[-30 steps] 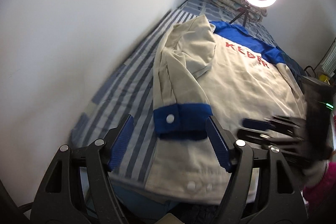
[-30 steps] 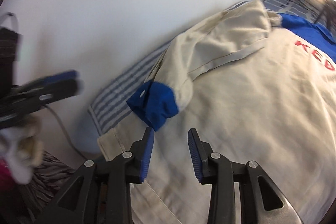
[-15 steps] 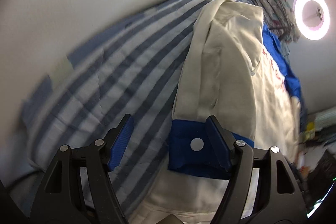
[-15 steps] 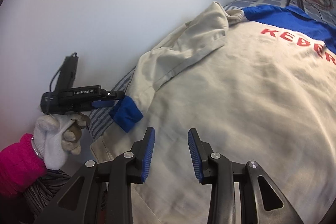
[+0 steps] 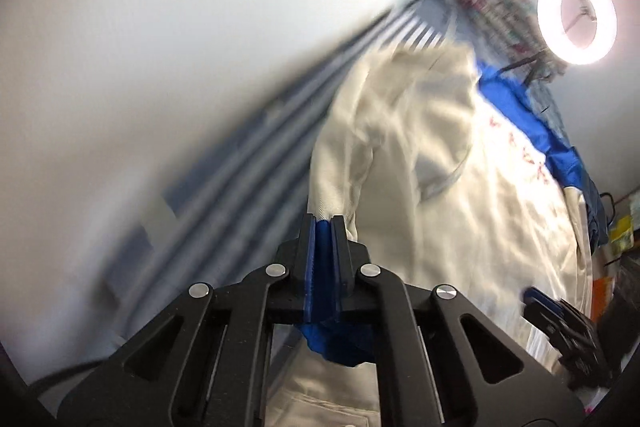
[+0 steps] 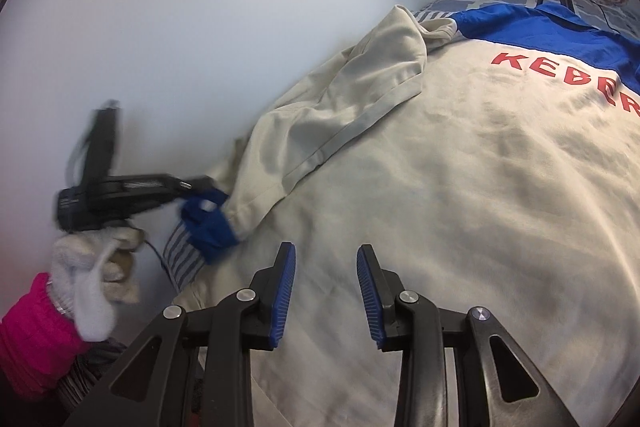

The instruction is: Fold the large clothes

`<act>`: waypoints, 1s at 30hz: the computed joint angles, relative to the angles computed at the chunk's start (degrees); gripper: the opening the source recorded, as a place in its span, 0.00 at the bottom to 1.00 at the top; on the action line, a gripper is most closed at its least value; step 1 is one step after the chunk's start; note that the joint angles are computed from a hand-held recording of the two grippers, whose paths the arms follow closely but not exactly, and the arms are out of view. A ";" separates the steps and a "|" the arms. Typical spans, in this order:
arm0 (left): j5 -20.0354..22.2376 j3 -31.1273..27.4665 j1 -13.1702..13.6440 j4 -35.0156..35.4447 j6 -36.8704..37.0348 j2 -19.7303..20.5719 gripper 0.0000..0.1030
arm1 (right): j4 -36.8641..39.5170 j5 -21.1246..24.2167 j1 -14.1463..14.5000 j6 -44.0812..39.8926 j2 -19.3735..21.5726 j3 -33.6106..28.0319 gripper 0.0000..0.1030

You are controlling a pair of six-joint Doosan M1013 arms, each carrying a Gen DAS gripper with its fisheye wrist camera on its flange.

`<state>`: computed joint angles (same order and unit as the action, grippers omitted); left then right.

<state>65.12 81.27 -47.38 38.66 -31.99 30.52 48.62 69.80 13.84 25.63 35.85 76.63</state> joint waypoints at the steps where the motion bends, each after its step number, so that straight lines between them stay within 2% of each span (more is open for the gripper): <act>1: 2.41 -0.88 -0.39 0.94 1.62 -0.06 0.04 | 0.03 -0.11 0.20 1.03 0.23 -0.49 0.29; 2: 4.91 -2.00 -0.78 1.77 3.99 -0.01 0.04 | -0.15 -0.26 0.59 2.25 0.51 -1.13 0.25; 5: 7.19 -3.41 -1.48 3.03 7.82 -0.21 0.04 | -0.01 -1.05 2.12 5.12 1.56 -3.30 0.19; 9: 6.27 -2.47 -2.03 4.89 6.89 -1.11 0.04 | -0.75 -3.35 5.09 9.53 3.74 -7.04 0.17; 13: 3.27 -0.12 -2.06 5.88 4.39 -2.61 0.04 | -3.00 -6.07 7.90 16.38 6.36 -10.51 0.16; 16: 1.04 1.02 -2.20 6.22 3.12 -3.32 0.04 | -3.57 -5.54 9.39 21.38 8.63 -12.63 0.16; 20: 0.00 0.31 -2.51 6.16 5.26 -2.78 0.04 | -7.39 -6.16 11.16 24.44 10.15 -13.21 0.16; 22: 0.48 -0.49 -2.87 6.10 6.78 -2.20 0.04 | -7.73 -6.47 11.23 22.92 9.75 -12.72 0.16; 26: 0.58 -1.67 -3.89 6.61 9.91 -1.42 0.04 | -6.19 -5.60 9.60 22.02 8.28 -12.50 0.32; 30: 0.01 -2.56 -4.45 6.40 12.01 -0.67 0.04 | -1.94 -4.83 7.56 21.56 6.66 -13.08 0.38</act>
<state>65.13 78.70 -51.82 45.07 -19.98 29.84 46.68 64.96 21.40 47.18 42.50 63.54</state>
